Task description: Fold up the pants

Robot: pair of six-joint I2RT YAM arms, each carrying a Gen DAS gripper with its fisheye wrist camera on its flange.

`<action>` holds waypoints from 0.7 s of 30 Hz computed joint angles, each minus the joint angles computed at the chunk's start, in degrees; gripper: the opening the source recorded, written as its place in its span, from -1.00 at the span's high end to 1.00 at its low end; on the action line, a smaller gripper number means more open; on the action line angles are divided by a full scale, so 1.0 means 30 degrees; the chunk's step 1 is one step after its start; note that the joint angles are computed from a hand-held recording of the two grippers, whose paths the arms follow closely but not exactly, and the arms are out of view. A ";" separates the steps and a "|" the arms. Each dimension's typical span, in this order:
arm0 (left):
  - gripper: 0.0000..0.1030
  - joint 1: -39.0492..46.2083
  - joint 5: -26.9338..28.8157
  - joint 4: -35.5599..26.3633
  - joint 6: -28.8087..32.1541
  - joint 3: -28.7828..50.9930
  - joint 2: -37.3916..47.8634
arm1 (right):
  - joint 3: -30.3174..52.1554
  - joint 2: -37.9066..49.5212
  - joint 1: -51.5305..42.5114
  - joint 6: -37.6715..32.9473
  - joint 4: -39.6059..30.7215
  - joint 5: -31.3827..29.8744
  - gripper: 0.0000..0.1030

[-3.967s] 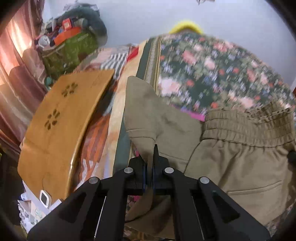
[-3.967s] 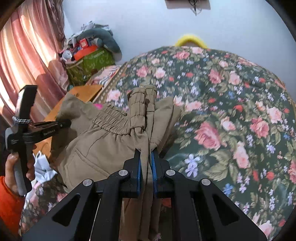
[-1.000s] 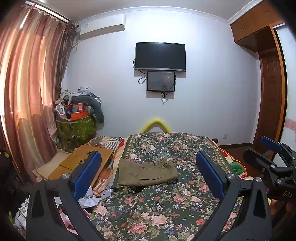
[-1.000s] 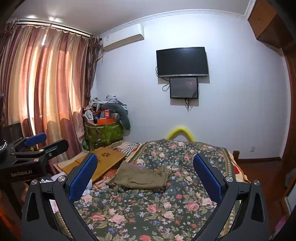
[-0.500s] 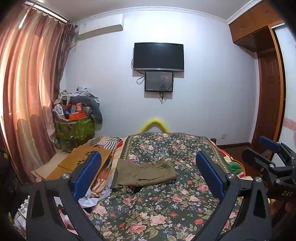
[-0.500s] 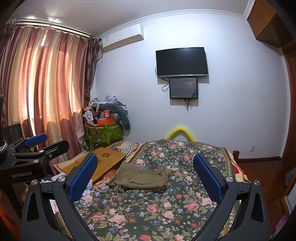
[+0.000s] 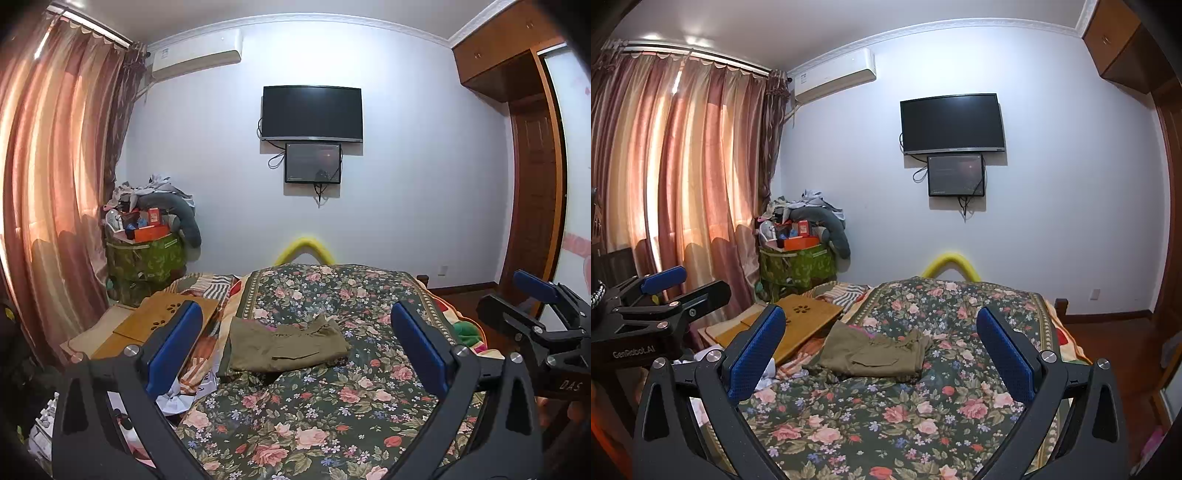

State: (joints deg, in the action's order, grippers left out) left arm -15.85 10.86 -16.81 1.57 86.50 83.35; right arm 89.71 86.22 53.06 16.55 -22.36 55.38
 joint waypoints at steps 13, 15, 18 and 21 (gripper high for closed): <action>-1.00 -0.0022 0.0181 -0.0333 0.0013 0.0335 0.0031 | -0.0085 -0.0138 0.0100 -0.0050 0.0075 0.0110 -1.00; -1.00 0.0008 0.0311 -0.0405 0.0060 0.0447 0.0049 | -0.0082 -0.0136 0.0107 -0.0014 0.0035 0.0115 -1.00; -1.00 0.0033 0.0488 -0.0473 0.0079 0.0579 0.0091 | -0.0061 -0.0144 0.0183 -0.0040 0.0034 0.0255 -1.00; -1.00 0.0093 0.0786 -0.0618 0.0155 0.0704 0.0174 | 0.0008 -0.0144 0.0236 -0.0034 -0.0054 0.0308 -1.00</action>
State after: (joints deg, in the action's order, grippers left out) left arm -15.58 13.21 -18.66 2.03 88.61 83.87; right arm 89.73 85.79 53.77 16.44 -22.52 56.30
